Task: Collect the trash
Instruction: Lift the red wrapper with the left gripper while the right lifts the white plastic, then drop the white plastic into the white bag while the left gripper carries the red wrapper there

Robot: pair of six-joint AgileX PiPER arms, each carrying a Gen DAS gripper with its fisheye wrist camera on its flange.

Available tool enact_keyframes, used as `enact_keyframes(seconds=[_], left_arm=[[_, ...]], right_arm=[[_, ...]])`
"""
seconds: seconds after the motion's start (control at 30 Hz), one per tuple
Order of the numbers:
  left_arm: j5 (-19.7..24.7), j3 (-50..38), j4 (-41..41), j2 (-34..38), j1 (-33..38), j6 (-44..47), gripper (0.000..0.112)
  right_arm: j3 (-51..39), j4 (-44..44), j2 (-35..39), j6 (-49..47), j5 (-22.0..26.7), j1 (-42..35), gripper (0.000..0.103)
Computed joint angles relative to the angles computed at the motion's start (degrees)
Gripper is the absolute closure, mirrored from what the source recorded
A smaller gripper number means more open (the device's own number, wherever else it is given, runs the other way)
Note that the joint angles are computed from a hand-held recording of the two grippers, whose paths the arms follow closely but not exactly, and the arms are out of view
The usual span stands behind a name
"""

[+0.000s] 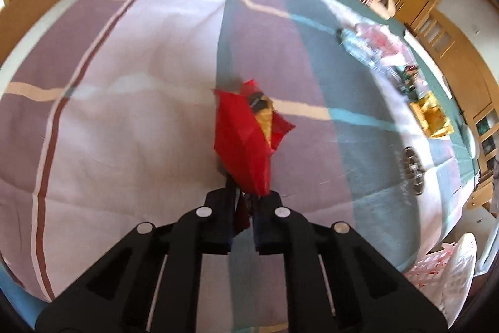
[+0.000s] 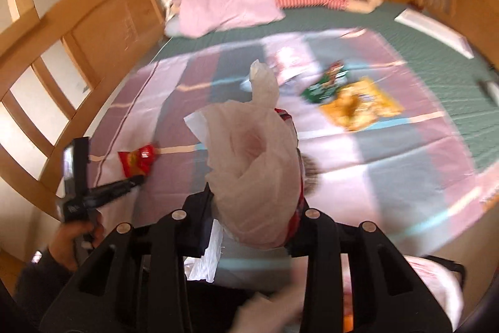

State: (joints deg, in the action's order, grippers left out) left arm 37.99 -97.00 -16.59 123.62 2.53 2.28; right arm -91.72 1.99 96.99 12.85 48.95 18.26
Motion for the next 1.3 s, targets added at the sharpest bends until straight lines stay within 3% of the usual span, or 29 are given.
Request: enact_keyframes(seconds=[0.17, 0.3, 0.47, 0.63, 0.8, 0.93, 1.03, 1.17, 1.3], left_arm=[[-10.54, 14.27, 15.38, -15.82, -6.21, -13.03, 0.103], [-10.78, 21.11, 30.99, -27.72, -15.25, -30.38, 0.103], [-1.33, 23.15, 55.93, -37.03, -32.38, -55.88, 0.103], [10.83, 21.57, 70.58, -38.72, -47.75, -69.37, 0.103], [17.28, 18.99, 75.21, -37.8, -56.62, -73.41, 0.103], [19.16, 17.2, 75.6, -36.32, -60.03, -74.42, 0.103], [18.29, 15.9, 74.67, -34.91, -60.65, -73.92, 0.103], [16.49, 15.41, 72.51, -33.46, -60.41, -72.53, 0.103], [14.53, 15.54, 69.24, -32.04, -59.76, -70.67, 0.103]], right_arm=[[12.12, 4.08, -12.1, -7.03, -2.29, -8.6, 0.067], [17.9, 7.83, -18.17, -13.83, -2.28, -14.39, 0.067], [23.19, 13.17, -24.52, -24.26, -1.84, -18.84, 0.067], [27.16, 17.13, -31.65, -34.74, -0.13, -24.18, 0.068], [26.98, 27.41, -34.45, -44.94, 5.68, -34.53, 0.068], [27.44, 34.16, -35.31, -52.45, 11.38, -42.17, 0.067], [29.4, 30.62, -34.47, -51.22, 12.13, -40.56, 0.067], [33.02, 22.78, -32.82, -46.53, 10.86, -36.34, 0.044], [32.24, 30.2, -32.64, -50.68, 13.98, -43.87, 0.03]])
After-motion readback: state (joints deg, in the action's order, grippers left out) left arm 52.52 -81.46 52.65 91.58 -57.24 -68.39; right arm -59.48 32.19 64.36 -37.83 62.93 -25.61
